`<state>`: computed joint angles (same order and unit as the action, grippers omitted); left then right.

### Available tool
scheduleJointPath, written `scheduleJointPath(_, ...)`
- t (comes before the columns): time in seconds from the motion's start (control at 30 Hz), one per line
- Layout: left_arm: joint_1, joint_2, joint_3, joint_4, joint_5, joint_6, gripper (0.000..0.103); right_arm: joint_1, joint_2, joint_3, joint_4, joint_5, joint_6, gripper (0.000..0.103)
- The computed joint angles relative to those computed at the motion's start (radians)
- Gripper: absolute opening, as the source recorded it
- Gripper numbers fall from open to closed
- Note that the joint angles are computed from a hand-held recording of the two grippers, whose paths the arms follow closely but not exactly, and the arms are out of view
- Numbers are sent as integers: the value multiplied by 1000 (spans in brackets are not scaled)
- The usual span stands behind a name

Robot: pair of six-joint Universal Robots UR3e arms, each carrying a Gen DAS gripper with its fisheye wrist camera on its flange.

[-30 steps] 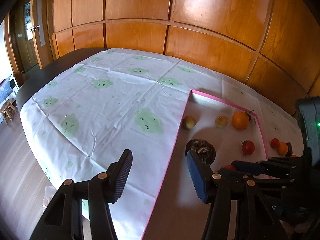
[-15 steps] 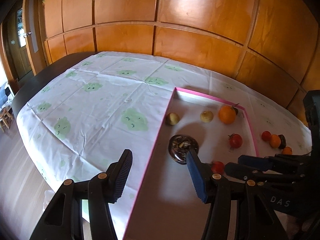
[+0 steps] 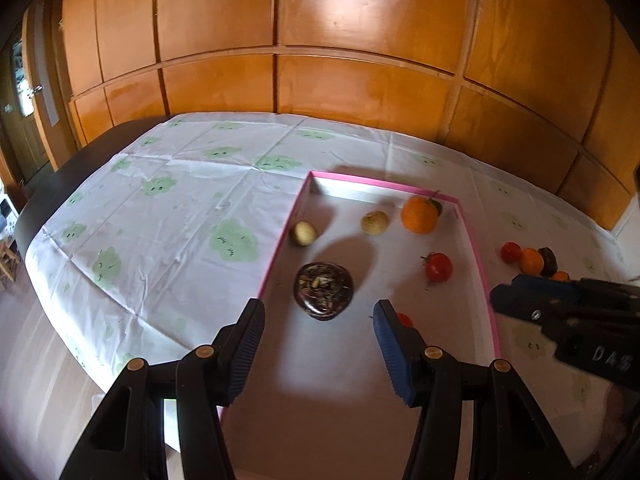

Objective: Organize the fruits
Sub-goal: 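Carry the red tomato into the pink tray and open the right gripper, then withdraw both grippers from the tray toward the remaining fruits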

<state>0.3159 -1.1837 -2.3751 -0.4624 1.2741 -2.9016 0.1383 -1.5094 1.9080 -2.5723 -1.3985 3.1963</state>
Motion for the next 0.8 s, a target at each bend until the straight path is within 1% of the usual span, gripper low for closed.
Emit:
scheduleJointPath(0.27, -72, -24, 19, 10, 30, -5, 57, -96, -130, 126, 5, -7, -28, 34)
scheduleJointPath(0.4, -102, -28, 27, 7, 40, -7, 57, -146, -191, 181, 14, -21, -59, 34)
scheduleJointPath(0.57, -143, -45, 43, 11, 55, -10, 57, -223, -277, 237, 47, -47, -116, 34)
scheduleJointPath(0.8, -211, -75, 75, 13, 77, -15, 57, -396, -398, 269, 115, -45, -219, 34)
